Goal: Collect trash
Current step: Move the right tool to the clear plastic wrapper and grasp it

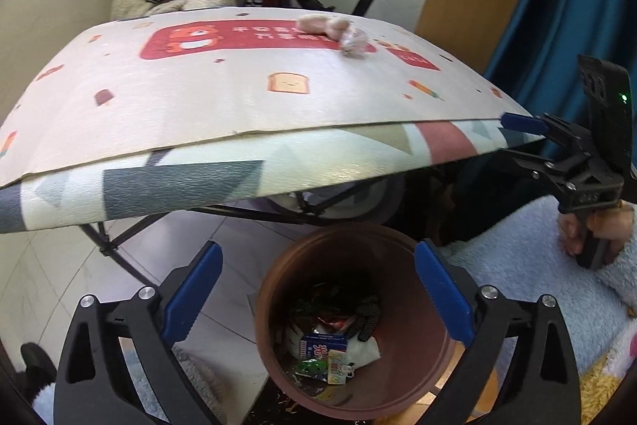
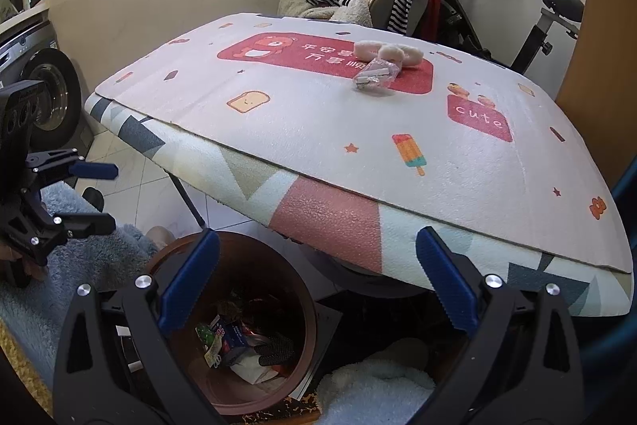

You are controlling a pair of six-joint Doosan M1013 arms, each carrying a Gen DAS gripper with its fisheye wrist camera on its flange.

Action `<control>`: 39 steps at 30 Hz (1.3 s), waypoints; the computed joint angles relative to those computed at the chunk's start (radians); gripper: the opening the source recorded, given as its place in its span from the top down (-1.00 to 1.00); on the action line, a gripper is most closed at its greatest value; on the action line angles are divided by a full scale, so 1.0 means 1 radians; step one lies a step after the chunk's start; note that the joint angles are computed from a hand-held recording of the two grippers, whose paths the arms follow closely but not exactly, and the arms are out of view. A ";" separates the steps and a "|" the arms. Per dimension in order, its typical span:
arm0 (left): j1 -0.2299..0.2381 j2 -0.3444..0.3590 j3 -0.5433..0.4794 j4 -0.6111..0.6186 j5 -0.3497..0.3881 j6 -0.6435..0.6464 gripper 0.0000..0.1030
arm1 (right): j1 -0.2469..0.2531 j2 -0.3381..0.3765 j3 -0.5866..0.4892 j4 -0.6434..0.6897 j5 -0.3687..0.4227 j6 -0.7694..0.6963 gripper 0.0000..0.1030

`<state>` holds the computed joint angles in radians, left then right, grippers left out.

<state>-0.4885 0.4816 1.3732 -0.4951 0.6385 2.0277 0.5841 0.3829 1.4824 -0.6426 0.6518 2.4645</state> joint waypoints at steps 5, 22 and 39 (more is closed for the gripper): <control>0.004 -0.002 -0.004 0.013 -0.010 -0.023 -0.87 | -0.001 0.000 0.001 0.005 -0.005 0.000 -0.89; 0.008 0.029 -0.111 0.021 -0.046 0.036 -0.88 | -0.035 0.027 -0.069 0.113 0.044 -0.070 -0.89; 0.030 0.217 -0.466 0.100 0.114 -0.145 -0.88 | -0.171 0.226 -0.390 0.337 0.135 -0.214 -0.63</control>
<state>-0.4583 0.6986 0.9069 -0.3953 0.7528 1.8830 0.4131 0.6087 1.0922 -0.3057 0.7868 2.2510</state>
